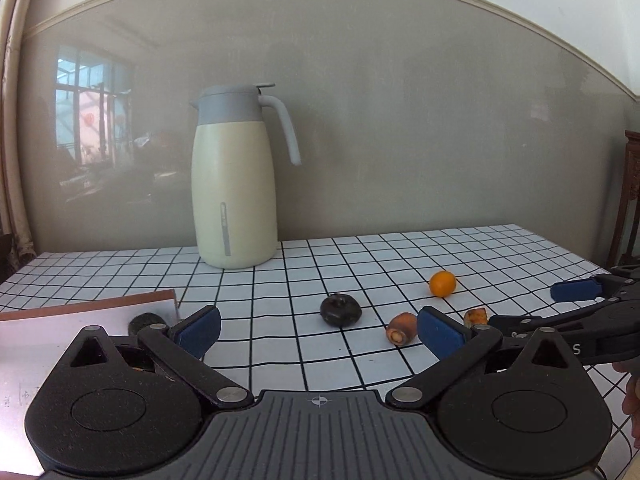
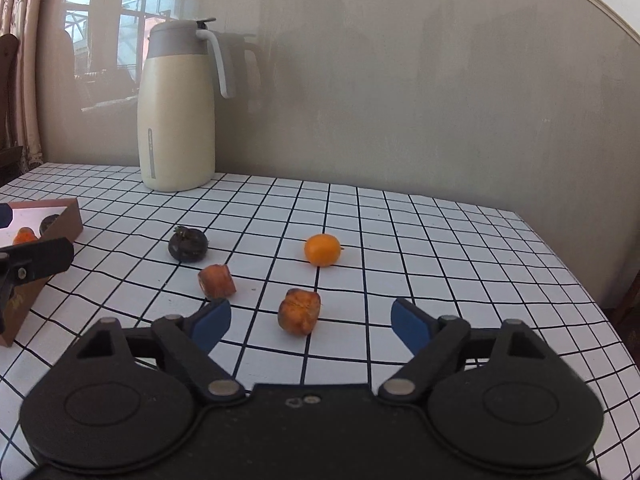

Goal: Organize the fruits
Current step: 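Move both open tools from the box back toward the remaining fruits, then grasp the brown cylindrical fruit with the left tool while the right tool grasps the tan chunk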

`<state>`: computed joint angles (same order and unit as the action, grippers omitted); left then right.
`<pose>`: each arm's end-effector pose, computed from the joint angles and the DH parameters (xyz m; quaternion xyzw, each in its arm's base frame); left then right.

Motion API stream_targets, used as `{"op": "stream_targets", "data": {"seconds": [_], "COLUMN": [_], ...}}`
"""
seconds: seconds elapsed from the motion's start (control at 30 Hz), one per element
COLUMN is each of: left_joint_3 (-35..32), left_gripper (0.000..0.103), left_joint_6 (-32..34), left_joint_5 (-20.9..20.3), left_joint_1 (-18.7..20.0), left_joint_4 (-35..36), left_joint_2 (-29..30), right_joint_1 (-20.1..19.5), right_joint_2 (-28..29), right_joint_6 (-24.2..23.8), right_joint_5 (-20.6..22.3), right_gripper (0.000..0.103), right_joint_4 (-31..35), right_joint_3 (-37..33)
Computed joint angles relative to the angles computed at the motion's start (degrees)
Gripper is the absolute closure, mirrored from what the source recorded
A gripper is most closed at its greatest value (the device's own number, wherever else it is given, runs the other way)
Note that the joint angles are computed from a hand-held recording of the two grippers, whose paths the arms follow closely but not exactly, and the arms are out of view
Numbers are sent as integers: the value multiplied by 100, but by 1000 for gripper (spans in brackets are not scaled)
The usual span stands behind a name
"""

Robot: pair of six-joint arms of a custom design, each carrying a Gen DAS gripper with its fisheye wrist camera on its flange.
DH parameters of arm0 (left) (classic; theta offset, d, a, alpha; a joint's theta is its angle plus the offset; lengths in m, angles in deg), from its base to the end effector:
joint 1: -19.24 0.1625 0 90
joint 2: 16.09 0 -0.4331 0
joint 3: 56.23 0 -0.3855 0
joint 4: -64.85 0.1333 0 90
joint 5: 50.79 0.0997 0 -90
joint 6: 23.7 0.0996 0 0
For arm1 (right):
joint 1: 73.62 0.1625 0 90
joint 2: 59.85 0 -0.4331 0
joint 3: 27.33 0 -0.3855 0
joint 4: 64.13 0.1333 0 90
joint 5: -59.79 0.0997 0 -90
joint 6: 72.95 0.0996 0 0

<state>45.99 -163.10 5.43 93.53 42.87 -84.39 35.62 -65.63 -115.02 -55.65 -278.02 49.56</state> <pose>0.0353 -0.5713 0.2351 0.1894 0.7417 -0.5398 0.3502 0.3121 -0.6194 -0.1336 0.3613 -0.8016 0.3860 0.2791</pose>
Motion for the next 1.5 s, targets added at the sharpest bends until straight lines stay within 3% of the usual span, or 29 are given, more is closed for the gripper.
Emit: {"op": "stream_targets", "data": {"seconds": [0.07, 0.47, 0.67, 0.87, 1.03, 1.1, 1.3, 1.37, 1.43, 1.5], "left_joint_3": [-118, -1076, -1397, -1849, -2150, -2298, -2480, -2574, -2725, -2895], "left_gripper": [0, 0, 0, 0, 1, 21, 23, 25, 38, 62], "left_joint_6": [152, -126, -197, -311, -269, -295, -338, -377, -443, -548], "left_joint_5": [-67, -278, -224, -224, -293, -286, -317, -348, -418, -455], "left_joint_1": [-12, 131, 133, 143, 93, 89, 81, 81, 82, 87], "left_joint_4": [-23, 805, 1145, 1542, 1653, 1830, 1939, 2033, 2210, 2446], "left_joint_2": [163, 887, 1162, 1548, 1820, 1920, 2045, 2101, 2187, 2277], "right_joint_1": [-31, -106, -192, -315, -449, -465, -502, -520, -524, -532], "right_joint_2": [11, 300, 413, 304, 125, 103, 77, 42, 26, -10], "right_joint_6": [114, 382, 370, 364, 409, 417, 329, 375, 385, 409], "right_joint_5": [1, -170, -215, -217, 231, 306, 402, 449, 444, 465], "right_gripper": [39, 69, 77, 79, 79, 79, 82, 88, 90, 90], "right_joint_4": [293, 1531, 1758, 1616, 1727, 1766, 1864, 1941, 1947, 1961], "right_joint_3": [-112, -889, -1262, -1178, -1027, -1025, -1060, -1051, -1040, -995]}}
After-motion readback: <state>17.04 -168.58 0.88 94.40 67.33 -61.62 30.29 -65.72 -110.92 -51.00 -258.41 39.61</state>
